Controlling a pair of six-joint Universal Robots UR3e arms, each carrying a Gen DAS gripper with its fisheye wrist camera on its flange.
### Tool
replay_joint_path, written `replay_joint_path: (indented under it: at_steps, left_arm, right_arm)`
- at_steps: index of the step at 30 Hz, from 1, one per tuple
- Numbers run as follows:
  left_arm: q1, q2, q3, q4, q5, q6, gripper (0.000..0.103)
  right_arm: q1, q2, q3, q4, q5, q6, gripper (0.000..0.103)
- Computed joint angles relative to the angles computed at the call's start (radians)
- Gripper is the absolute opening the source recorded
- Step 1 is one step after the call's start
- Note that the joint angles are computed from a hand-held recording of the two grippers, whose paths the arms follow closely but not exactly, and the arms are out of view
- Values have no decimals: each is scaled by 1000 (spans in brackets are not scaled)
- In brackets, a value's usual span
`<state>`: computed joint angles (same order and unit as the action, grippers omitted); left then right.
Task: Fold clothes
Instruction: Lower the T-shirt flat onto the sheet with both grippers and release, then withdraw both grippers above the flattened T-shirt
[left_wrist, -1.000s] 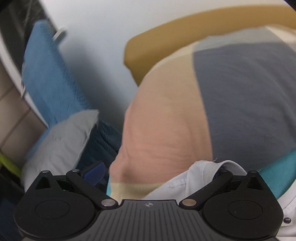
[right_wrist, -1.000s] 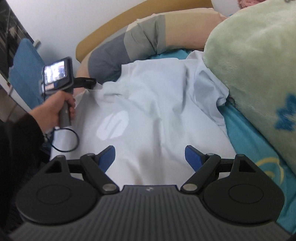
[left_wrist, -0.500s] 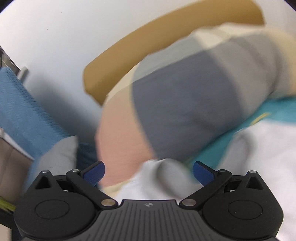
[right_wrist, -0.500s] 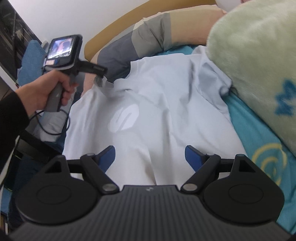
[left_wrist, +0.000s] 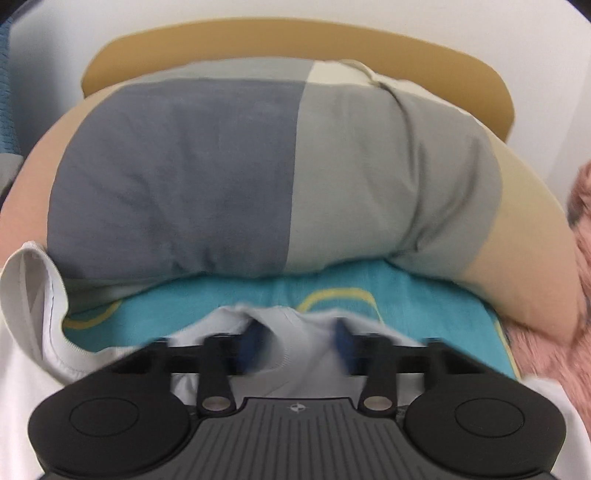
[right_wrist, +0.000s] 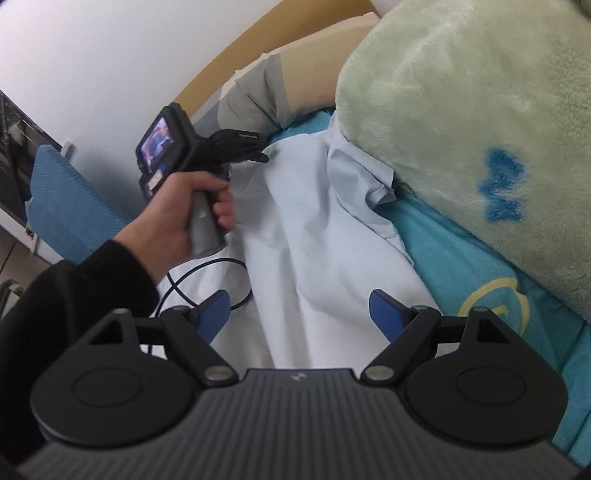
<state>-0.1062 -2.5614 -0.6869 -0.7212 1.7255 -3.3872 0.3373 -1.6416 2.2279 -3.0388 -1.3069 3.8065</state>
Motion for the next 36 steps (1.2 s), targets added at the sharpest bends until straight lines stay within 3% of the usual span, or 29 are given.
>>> replay_joint_path:
  at_steps: [1, 4, 8, 9, 10, 12, 13, 18, 24, 28, 32, 36]
  left_arm:
    - [-2, -16, 10, 25, 8, 0, 2]
    - [-31, -52, 71, 86, 78, 5, 2]
    - [-36, -26, 85, 36, 65, -9, 8]
    - [-42, 2, 53, 38, 72, 14, 24]
    - [-48, 31, 23, 40, 79, 36, 52]
    - [-68, 128, -110, 99, 101, 53, 79]
    - [-76, 189, -196, 148, 107, 59, 83]
    - [-108, 542, -584, 223, 55, 88, 83]
    - [-189, 991, -1051, 306, 101, 89, 87]
    - [-268, 1282, -1279, 226, 217, 64, 87]
    - [-357, 1556, -1439, 93, 291, -28, 87]
    - [-514, 1692, -1506, -12, 433, -148, 88]
  right_arm:
    - [2, 9, -6, -5, -8, -1, 84]
    - [14, 31, -21, -25, -50, -13, 84]
    - [28, 33, -22, -38, -87, -40, 84]
    - [32, 29, -20, -39, -93, -49, 84]
    - [40, 24, -19, -44, -109, -59, 84]
    - [57, 15, -18, -53, -142, -78, 84]
    - [65, 10, -18, -58, -158, -88, 84]
    - [116, -25, 5, -86, -217, -99, 84]
    - [233, -100, 32, -102, -337, -109, 84]
    - [347, -146, 26, -108, -471, -118, 84]
    - [471, -147, 3, -126, -618, -106, 84]
    - [574, -113, -24, -140, -722, -78, 84]
